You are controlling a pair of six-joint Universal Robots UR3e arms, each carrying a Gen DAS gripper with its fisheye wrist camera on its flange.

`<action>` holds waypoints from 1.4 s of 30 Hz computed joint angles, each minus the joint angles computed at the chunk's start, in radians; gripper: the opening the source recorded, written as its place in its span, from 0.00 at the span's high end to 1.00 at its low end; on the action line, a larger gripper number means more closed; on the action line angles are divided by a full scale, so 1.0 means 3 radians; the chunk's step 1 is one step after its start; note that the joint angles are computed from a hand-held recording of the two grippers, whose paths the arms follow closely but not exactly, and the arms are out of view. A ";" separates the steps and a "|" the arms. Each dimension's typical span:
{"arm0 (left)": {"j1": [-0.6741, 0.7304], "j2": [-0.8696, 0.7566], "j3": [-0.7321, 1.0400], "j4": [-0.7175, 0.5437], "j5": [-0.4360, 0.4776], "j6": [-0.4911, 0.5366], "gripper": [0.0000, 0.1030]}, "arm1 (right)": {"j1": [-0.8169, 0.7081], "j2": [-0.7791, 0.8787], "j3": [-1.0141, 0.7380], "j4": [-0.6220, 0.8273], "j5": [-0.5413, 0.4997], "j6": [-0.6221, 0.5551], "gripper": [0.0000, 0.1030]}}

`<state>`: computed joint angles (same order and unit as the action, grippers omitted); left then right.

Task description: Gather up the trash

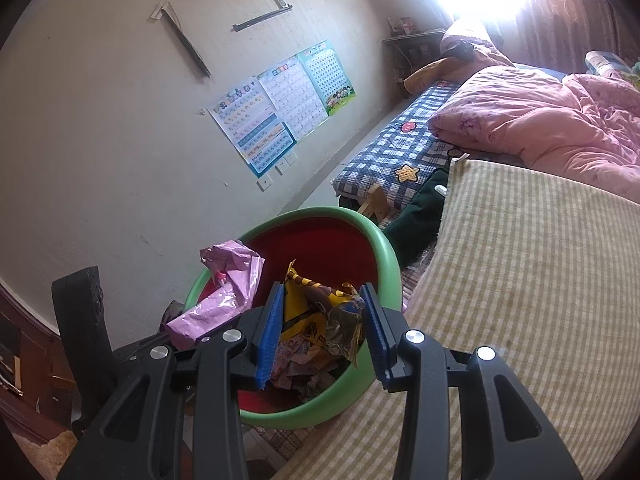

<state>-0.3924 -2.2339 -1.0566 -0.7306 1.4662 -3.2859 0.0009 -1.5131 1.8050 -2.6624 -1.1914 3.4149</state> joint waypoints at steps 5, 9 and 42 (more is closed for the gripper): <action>0.0035 -0.0071 0.0069 -0.0033 -0.0042 0.0016 0.91 | 0.0055 0.0128 -0.0158 0.0047 -0.0009 0.0027 0.62; 0.0043 -0.0117 0.0135 -0.0073 -0.0059 0.0015 0.90 | 0.0059 0.0228 -0.0259 0.0079 0.0024 0.0026 0.60; -0.0908 0.0493 -0.0861 0.1154 0.1982 -0.0709 0.05 | -0.0668 -0.1367 0.1174 -0.0263 0.0721 -0.0762 0.07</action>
